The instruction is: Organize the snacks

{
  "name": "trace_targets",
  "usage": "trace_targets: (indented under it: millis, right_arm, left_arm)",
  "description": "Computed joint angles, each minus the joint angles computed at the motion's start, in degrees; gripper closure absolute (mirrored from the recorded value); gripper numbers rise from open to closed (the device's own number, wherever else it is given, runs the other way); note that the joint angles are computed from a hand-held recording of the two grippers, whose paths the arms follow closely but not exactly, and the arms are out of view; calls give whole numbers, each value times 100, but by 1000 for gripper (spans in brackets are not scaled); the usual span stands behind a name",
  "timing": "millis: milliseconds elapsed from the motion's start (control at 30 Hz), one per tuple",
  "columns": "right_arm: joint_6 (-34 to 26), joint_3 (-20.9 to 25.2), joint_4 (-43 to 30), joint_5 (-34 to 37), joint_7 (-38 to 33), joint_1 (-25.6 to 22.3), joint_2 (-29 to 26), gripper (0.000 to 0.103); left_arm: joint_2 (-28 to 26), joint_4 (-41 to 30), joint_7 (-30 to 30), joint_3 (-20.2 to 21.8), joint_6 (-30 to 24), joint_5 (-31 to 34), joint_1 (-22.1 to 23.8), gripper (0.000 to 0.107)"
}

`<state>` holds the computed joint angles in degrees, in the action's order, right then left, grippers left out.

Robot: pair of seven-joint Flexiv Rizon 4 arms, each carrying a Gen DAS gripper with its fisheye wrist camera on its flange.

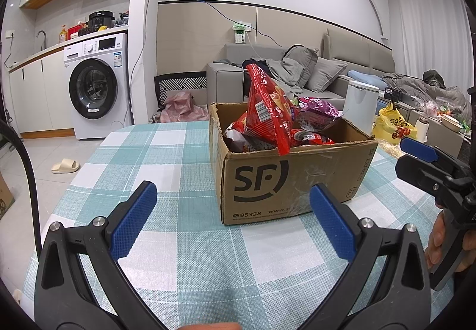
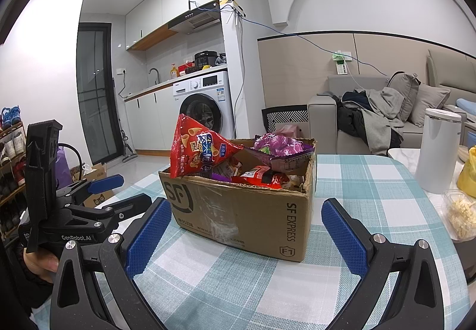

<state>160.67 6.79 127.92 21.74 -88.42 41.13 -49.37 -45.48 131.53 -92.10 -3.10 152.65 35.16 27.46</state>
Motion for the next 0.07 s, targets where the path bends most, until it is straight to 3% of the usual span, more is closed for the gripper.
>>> trace_targets:
  millis: [67]
  right_arm:
    - [-3,1,-3,-1,-2,-2,-1,0]
  left_arm:
    - [-3,-1,1,5,-2,-18,-10,4]
